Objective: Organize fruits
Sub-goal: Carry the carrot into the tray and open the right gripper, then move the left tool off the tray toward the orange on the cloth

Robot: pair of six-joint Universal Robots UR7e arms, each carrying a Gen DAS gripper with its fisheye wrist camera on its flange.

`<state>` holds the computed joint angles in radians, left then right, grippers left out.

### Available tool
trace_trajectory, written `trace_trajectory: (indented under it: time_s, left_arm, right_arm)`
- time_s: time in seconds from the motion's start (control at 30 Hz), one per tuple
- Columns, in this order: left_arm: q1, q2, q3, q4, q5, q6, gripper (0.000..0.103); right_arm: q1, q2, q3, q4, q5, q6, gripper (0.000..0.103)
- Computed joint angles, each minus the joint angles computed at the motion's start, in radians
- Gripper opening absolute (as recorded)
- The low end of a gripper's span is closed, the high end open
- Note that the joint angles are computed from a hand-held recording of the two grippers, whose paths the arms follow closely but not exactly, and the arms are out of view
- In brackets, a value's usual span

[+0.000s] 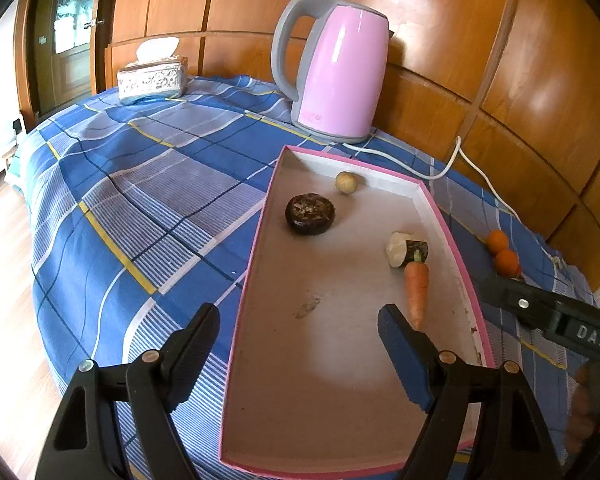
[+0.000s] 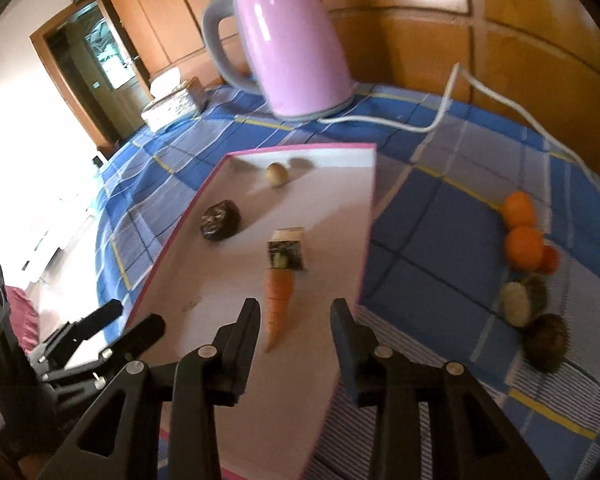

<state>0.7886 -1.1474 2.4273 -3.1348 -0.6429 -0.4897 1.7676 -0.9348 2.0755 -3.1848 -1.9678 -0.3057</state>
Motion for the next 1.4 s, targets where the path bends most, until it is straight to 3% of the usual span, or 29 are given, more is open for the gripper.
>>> trace_trajectory:
  time_s: [0.3,0.6,1.0,1.3,1.4]
  left_arm:
    - [-0.008,0.002,0.001,0.002,-0.002,0.005,0.082]
    - [-0.014,0.005,0.001,0.001,-0.003,0.012,0.082]
    - [-0.025,0.013,-0.003,0.020,-0.001,0.014,0.082]
    - [-0.038,0.025,-0.012,0.041,0.001,0.021,0.082]
    - [-0.042,0.029,-0.016,0.050,0.000,0.023,0.082]
  right_arm:
    - [-0.034,-0.071,0.111,-0.191,-0.125,-0.006,0.037]
    - [-0.116,-0.141,0.204,-0.447,-0.302,0.011,0.037]
    - [-0.260,-0.182,0.266,-0.667,-0.506,0.060,0.037]
    - [-0.345,-0.220,0.323,-0.723,-0.525,0.126,0.037]
    - [-0.349,-0.196,0.316,-0.777,-0.524,0.084,0.038]
